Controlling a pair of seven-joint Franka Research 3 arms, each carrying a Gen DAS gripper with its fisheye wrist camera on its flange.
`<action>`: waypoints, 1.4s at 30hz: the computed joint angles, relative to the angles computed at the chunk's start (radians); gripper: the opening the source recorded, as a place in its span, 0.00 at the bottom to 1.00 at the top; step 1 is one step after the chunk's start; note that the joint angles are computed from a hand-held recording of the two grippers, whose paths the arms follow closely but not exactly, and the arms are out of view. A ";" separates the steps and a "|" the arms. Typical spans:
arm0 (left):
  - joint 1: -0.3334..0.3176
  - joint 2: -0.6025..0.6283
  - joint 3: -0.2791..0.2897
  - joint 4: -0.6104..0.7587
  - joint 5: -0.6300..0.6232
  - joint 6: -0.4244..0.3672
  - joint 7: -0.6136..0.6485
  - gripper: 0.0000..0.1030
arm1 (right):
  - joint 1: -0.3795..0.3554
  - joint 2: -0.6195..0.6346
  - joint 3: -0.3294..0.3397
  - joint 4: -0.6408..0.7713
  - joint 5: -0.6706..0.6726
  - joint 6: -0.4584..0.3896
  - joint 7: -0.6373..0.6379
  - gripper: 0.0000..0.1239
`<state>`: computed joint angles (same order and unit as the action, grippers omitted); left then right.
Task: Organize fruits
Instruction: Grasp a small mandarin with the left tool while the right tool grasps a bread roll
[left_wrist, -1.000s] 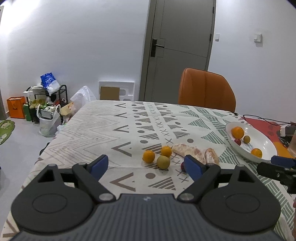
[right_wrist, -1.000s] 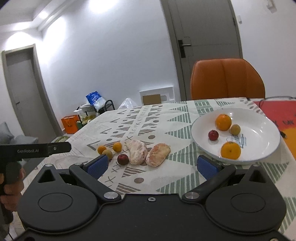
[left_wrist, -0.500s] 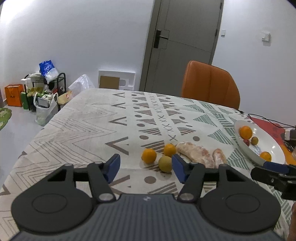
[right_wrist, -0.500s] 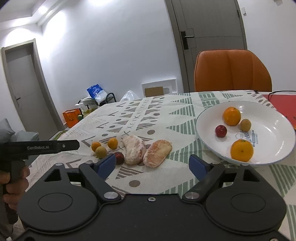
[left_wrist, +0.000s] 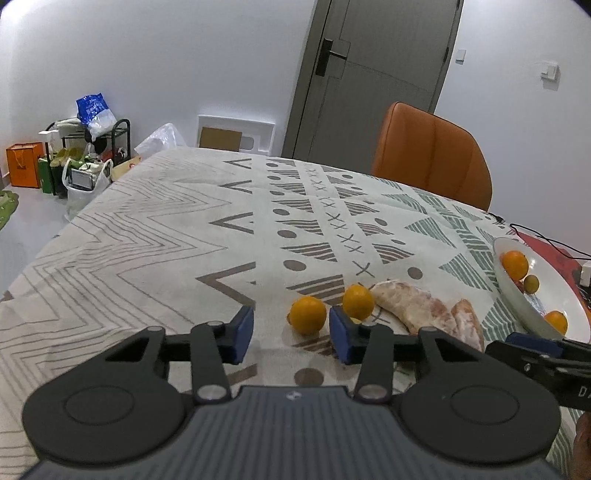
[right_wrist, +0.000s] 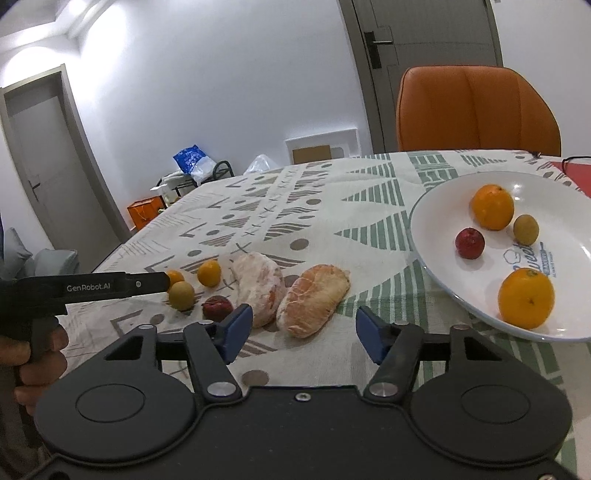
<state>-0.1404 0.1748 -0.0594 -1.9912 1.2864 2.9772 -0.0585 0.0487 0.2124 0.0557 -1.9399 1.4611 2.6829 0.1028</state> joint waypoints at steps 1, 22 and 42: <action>0.001 0.008 -0.002 0.007 -0.010 0.001 0.012 0.41 | 0.001 0.008 -0.001 0.008 -0.010 0.001 0.013 0.47; -0.026 0.050 0.035 0.048 -0.033 0.015 0.026 0.22 | -0.004 0.087 0.038 0.097 -0.108 0.048 0.096 0.40; 0.031 -0.075 -0.022 -0.052 0.149 -0.010 -0.168 0.22 | -0.012 0.014 0.039 0.032 -0.012 0.052 0.008 0.27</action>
<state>-0.1091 0.1001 -0.0810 -2.0427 1.4350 2.9673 -0.2264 0.0367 0.2262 0.0945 -1.9076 1.4493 2.7346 0.1113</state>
